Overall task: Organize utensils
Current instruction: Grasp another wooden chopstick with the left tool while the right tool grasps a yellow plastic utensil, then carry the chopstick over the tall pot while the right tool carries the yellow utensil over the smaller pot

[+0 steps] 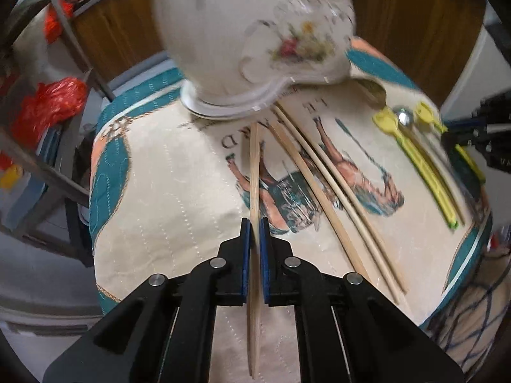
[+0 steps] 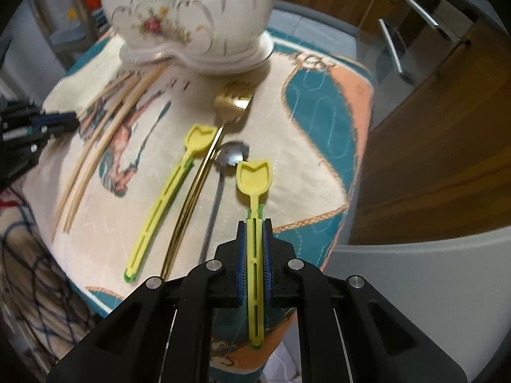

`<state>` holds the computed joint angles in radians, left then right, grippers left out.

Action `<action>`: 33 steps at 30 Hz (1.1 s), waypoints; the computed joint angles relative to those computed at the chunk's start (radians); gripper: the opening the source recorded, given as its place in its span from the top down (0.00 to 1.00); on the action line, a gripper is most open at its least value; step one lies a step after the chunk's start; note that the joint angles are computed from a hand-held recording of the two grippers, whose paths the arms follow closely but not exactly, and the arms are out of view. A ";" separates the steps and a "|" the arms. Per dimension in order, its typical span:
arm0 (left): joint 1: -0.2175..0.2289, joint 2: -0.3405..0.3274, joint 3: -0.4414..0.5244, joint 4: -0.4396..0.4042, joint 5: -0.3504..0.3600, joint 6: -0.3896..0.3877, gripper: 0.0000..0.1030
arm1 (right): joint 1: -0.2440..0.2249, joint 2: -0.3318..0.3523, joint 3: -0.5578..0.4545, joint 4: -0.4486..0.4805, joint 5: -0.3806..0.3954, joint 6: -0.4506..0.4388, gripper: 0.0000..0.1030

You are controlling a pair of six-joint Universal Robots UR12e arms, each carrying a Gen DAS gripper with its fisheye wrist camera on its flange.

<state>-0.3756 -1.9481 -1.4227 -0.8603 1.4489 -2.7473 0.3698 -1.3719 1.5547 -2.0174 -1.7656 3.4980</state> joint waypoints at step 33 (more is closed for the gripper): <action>0.064 0.036 -0.067 0.334 -0.304 -0.245 0.95 | -0.050 -0.056 0.216 -0.776 0.143 0.129 0.90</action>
<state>-0.3112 -1.9120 -1.4898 -0.5261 1.1452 -2.9923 0.3202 -1.4277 1.7707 -2.7933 -1.6224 3.6274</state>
